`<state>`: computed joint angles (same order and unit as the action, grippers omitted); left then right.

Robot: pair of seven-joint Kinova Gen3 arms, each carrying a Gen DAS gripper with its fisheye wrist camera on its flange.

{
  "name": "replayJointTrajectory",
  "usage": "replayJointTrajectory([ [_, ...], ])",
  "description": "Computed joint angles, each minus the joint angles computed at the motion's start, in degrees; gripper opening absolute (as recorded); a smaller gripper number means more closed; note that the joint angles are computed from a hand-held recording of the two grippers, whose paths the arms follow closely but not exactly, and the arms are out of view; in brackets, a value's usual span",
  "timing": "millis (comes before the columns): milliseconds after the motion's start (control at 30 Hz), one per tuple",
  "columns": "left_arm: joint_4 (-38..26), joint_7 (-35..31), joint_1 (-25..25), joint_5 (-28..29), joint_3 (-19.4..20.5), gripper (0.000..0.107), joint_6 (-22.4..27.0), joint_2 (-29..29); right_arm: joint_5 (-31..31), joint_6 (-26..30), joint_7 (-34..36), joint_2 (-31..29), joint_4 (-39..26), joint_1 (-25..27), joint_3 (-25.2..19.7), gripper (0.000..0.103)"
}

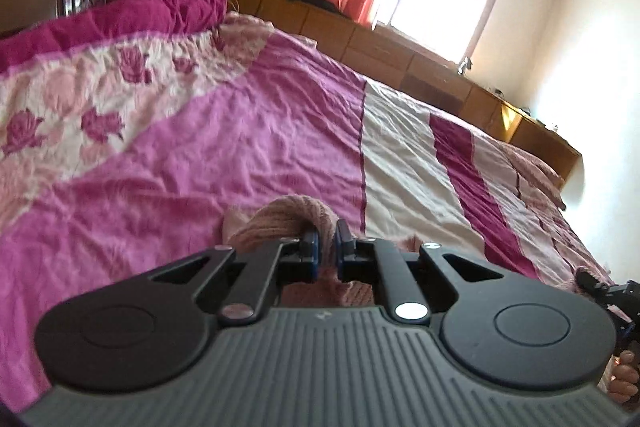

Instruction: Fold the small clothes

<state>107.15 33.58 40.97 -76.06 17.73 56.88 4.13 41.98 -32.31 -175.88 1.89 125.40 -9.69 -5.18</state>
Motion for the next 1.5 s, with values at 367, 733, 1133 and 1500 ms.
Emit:
replayJointTrajectory([
  [367,-6.0,-3.3,-3.1,0.8,-6.1,0.010,-3.4,6.9,-13.4,8.5,16.8,10.3,-12.9,-2.1,-2.9,0.011],
  [733,-14.1,-17.3,-5.2,11.8,-12.9,0.010,-7.6,17.2,-28.9,20.8,33.6,22.9,-25.5,-10.1,1.6,0.011],
  [1133,-13.5,-22.1,-2.0,14.7,-18.8,0.050,-10.6,17.9,-38.9,22.5,41.7,25.4,-25.2,-11.2,3.5,0.055],
  [1500,-12.2,-25.7,-0.4,13.3,-16.7,0.050,-8.7,17.2,-42.5,22.9,53.0,22.8,-21.4,-10.3,1.5,0.059],
])
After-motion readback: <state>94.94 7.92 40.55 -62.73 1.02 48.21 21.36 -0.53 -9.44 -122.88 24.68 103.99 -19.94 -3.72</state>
